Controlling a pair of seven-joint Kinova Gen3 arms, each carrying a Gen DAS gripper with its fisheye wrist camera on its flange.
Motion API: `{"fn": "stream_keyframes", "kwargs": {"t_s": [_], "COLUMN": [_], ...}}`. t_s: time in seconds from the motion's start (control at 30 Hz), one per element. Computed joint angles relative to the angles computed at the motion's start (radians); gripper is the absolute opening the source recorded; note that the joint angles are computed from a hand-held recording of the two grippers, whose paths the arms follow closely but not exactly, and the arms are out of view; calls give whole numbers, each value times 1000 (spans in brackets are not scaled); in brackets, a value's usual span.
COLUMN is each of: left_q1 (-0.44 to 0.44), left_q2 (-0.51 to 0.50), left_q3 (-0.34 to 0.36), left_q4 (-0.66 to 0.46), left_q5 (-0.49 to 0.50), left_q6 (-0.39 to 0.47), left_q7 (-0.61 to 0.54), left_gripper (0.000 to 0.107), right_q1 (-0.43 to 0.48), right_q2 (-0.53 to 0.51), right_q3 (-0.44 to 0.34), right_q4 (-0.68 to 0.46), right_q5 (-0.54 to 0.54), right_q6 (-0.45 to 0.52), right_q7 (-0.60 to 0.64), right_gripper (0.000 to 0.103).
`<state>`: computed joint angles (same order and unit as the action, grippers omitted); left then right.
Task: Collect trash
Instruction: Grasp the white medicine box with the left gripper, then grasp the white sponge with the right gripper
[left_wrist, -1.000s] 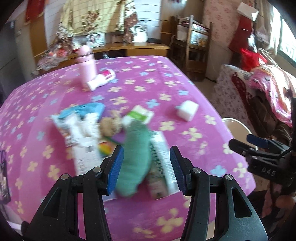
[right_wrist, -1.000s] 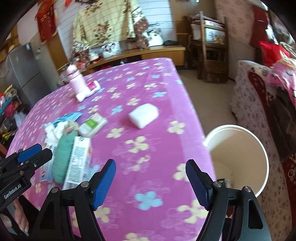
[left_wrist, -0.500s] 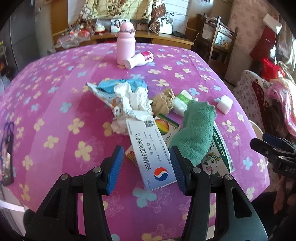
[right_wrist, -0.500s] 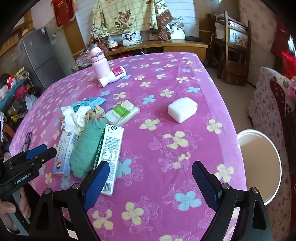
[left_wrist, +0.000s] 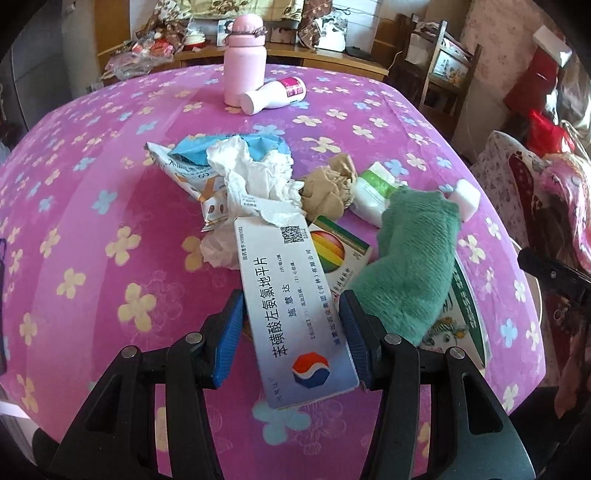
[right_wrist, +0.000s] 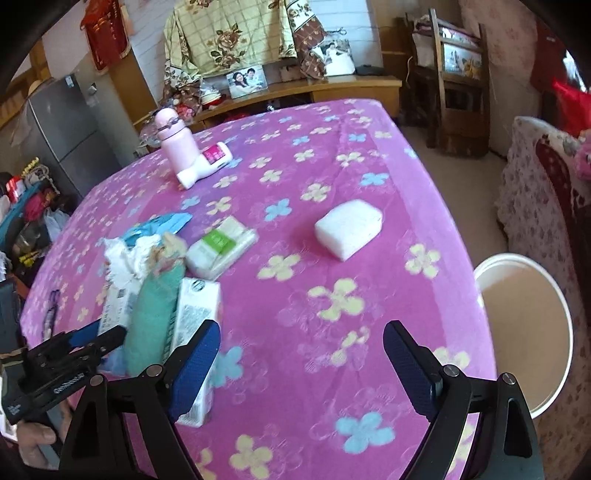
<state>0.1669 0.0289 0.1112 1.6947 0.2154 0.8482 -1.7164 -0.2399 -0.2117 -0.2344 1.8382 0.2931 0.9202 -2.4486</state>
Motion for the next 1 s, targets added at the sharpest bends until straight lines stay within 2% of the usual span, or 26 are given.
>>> {"fn": "stream_keyframes", "kwargs": {"t_s": [0.17, 0.37, 0.57, 0.63, 0.67, 0.7, 0.8, 0.9, 1.0], "left_q1": [-8, -23, -32, -37, -40, -44, -59, -70, -78], "left_q2": [17, 18, 3, -1, -5, -9, -22, -33, -55], "left_q3": [-3, -8, -14, -17, -19, -22, -33, -43, -51], "left_q4": [-14, -21, -19, -19, -18, -17, -10, -8, -1], "left_q5": [23, 55, 61, 71, 78, 88, 130, 165, 202], "left_q6": [-2, 8, 3, 6, 7, 10, 22, 44, 59], "left_q7": [-29, -68, -83, -94, -101, -113, -152, -176, -201], "left_gripper": [49, 48, 48, 48, 48, 48, 48, 48, 47], "right_q1": [41, 65, 46, 37, 9, 0, 42, 25, 26], "right_q2": [49, 175, 309, 329, 329, 313, 261, 194, 120], "right_q3": [58, 129, 171, 182, 206, 214, 179, 164, 144], "right_q4": [-10, -86, -196, -205, -204, -191, -132, -84, -39], "right_q5": [-3, -31, -28, -31, -14, -13, -53, -31, -69], "right_q6": [-34, -36, 9, 13, 16, 4, -52, -57, -70], "right_q7": [-9, 9, 11, 22, 17, 28, 49, 53, 100], "right_gripper": [89, 89, 89, 71, 54, 48, 44, 43, 43]}}
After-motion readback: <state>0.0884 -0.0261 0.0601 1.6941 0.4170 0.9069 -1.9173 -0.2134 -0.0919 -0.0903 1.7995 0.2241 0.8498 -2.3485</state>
